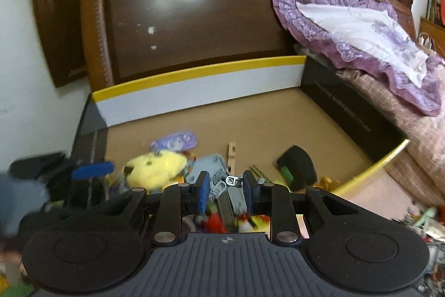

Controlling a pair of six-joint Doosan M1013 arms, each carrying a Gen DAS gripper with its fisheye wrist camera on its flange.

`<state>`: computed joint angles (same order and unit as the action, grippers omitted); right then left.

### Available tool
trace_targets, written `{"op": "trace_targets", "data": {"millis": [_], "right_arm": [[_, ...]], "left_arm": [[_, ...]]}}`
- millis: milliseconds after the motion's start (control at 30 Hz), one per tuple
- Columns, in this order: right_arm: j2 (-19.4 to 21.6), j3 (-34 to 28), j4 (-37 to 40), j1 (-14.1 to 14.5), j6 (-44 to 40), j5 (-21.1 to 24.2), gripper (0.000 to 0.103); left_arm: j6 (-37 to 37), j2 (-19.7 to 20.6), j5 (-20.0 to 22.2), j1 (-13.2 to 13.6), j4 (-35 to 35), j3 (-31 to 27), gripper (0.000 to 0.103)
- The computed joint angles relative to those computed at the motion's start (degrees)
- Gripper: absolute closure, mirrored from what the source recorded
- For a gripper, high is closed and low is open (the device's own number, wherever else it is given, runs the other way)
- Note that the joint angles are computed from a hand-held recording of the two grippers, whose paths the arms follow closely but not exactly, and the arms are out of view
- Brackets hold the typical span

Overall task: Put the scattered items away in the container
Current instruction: 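Carry the green piece into the box while the right tool carries the grey piece, then open both tools over the yellow box and withdraw them to the carpet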

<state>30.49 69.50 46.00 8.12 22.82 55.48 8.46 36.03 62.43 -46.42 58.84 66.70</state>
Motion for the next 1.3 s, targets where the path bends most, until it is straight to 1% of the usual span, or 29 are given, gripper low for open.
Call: {"op": "trace_targets", "data": {"millis": [100, 167, 233, 333, 400, 467, 633, 767, 800, 833, 867, 967, 1100, 1200, 1300], "right_arm": [[1.2, -1.0, -1.4, 1.1, 2.2, -1.4, 0.075], [1.2, -0.6, -1.0, 1.3, 2.6, -1.9, 0.071], [0.6, 0.7, 0.6, 1.0, 1.3, -2.1, 0.060], [-0.8, 3.0, 2.6, 0.2, -1.8, -3.4, 0.052], [-1.9, 4.5, 3.2, -0.7, -3.1, -3.4, 0.051], [-3.1, 5.9, 3.3, -1.9, -3.8, -2.3, 0.051], [-6.8, 11.6, 4.0, -5.2, -7.5, -2.0, 0.044], [-9.2, 15.8, 2.8, -7.8, -6.9, -2.0, 0.039], [-9.7, 16.9, 2.3, -8.4, -6.8, -2.2, 0.038], [-10.3, 18.1, 2.1, -9.0, -6.9, -2.7, 0.037], [-10.9, 19.2, 1.7, -9.6, -7.0, -3.1, 0.035], [-12.4, 22.3, 0.1, -11.0, -6.5, -4.6, 0.031], [-14.1, 25.8, -1.2, -12.8, -6.9, -5.7, 0.029], [-15.0, 27.8, -0.1, -14.2, -7.7, -6.6, 0.022], [-16.1, 30.1, 1.8, -15.3, -9.5, -8.2, 0.020]], "left_arm": [[-0.1, -0.1, 0.2, -0.1, 0.1, 0.4, 0.033], [0.3, -0.1, 0.7, -0.2, 0.7, 0.4, 0.030], [0.7, 0.0, 1.0, -0.3, 0.9, 0.2, 0.025], [1.0, 0.2, 1.0, -0.4, 0.6, -0.1, 0.023], [0.9, 0.4, 1.0, -0.5, 0.4, -0.5, 0.022], [1.2, 0.7, 1.1, -0.6, 0.0, -1.1, 0.021], [2.1, 1.3, 0.9, -1.3, 0.2, -2.3, 0.017], [2.7, 1.6, 0.0, -2.1, 0.2, -3.4, 0.016], [2.6, 1.8, 0.0, -2.4, 0.3, -3.8, 0.016], [2.3, 2.3, 1.1, -2.8, 1.1, -4.5, 0.015], [2.7, 2.4, 0.9, -3.0, 1.0, -4.9, 0.014], [3.4, 2.3, -1.5, -3.4, -0.2, -5.3, 0.014], [5.1, 3.2, -1.6, -4.5, -0.2, -7.1, 0.014], [5.9, 3.9, -2.5, -5.3, -1.4, -8.3, 0.014], [7.9, 4.9, -3.7, -5.8, -3.4, -9.6, 0.014]]}}
